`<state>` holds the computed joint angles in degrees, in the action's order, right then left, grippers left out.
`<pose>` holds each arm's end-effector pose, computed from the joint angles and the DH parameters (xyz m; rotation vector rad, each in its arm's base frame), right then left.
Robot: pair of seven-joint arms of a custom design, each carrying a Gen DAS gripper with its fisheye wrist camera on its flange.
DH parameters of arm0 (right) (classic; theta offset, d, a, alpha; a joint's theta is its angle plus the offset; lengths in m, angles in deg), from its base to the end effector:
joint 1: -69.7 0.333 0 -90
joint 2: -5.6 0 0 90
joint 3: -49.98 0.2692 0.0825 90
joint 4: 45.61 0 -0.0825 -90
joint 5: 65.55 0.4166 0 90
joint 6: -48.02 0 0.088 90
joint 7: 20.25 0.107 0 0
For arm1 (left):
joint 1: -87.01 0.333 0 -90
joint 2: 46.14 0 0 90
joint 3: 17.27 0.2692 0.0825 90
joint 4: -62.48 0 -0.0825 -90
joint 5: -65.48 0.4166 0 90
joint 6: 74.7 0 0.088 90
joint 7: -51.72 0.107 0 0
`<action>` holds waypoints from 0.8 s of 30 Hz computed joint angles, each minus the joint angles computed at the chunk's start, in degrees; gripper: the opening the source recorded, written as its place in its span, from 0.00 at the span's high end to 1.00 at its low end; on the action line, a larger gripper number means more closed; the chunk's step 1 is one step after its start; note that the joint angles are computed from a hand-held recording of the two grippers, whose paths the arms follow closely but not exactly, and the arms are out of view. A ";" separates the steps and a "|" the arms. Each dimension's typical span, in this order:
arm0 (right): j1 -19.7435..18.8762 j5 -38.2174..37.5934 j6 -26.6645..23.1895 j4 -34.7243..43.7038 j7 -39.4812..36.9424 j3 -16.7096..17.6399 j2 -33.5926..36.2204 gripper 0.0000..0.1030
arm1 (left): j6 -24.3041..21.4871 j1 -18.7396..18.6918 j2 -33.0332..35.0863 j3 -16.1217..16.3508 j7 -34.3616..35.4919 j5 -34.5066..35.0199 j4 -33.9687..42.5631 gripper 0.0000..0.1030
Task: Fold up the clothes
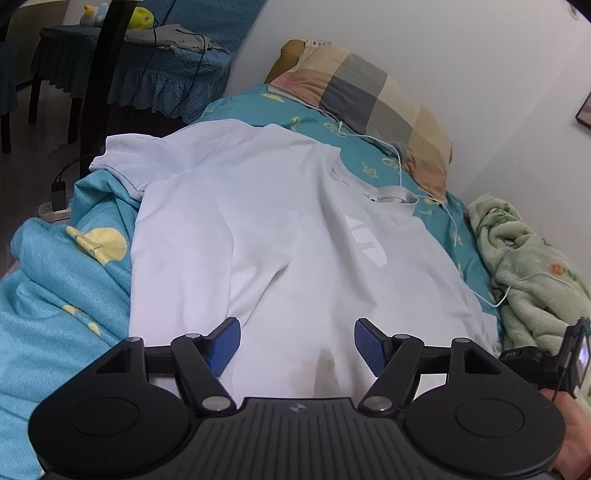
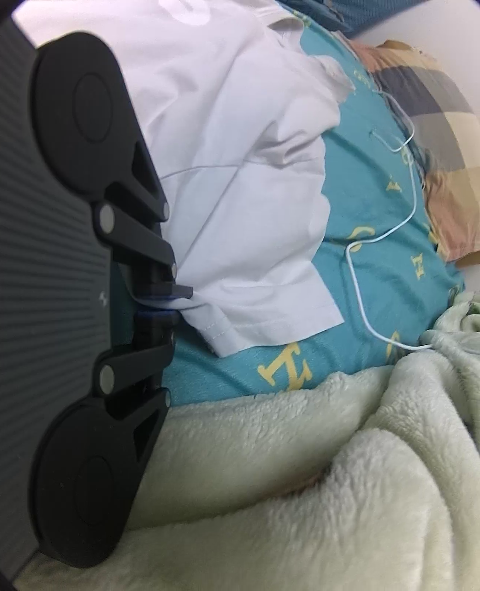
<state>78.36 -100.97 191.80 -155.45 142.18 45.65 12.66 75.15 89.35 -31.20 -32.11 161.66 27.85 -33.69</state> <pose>0.6477 0.0547 0.4184 -1.0396 2.4448 -0.7299 0.6897 -0.1235 0.4707 -1.8832 2.0243 -1.2513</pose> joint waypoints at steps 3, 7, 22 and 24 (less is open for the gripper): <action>0.39 -0.16 -1.56 -1.93 -1.55 0.86 -3.16 0.83 | 0.23 -0.09 -0.54 0.07 0.54 0.54 -0.47 0.31; 0.40 -0.05 -2.43 -6.36 -1.25 3.54 -10.11 0.38 | 0.63 -0.46 -1.93 0.21 1.72 1.40 -1.70 0.31; -4.03 7.33 5.76 -26.77 1.05 17.00 -34.47 0.37 | -4.82 -3.06 -17.75 6.31 10.93 3.73 -13.80 0.32; -4.64 9.15 7.20 -28.25 0.43 17.09 -35.81 0.37 | -9.67 -3.25 -19.79 8.12 10.00 6.80 -13.86 0.32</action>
<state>73.72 -91.82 198.99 -183.70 142.61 62.74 -23.16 65.49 86.10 -50.99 -24.00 171.65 34.66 -47.55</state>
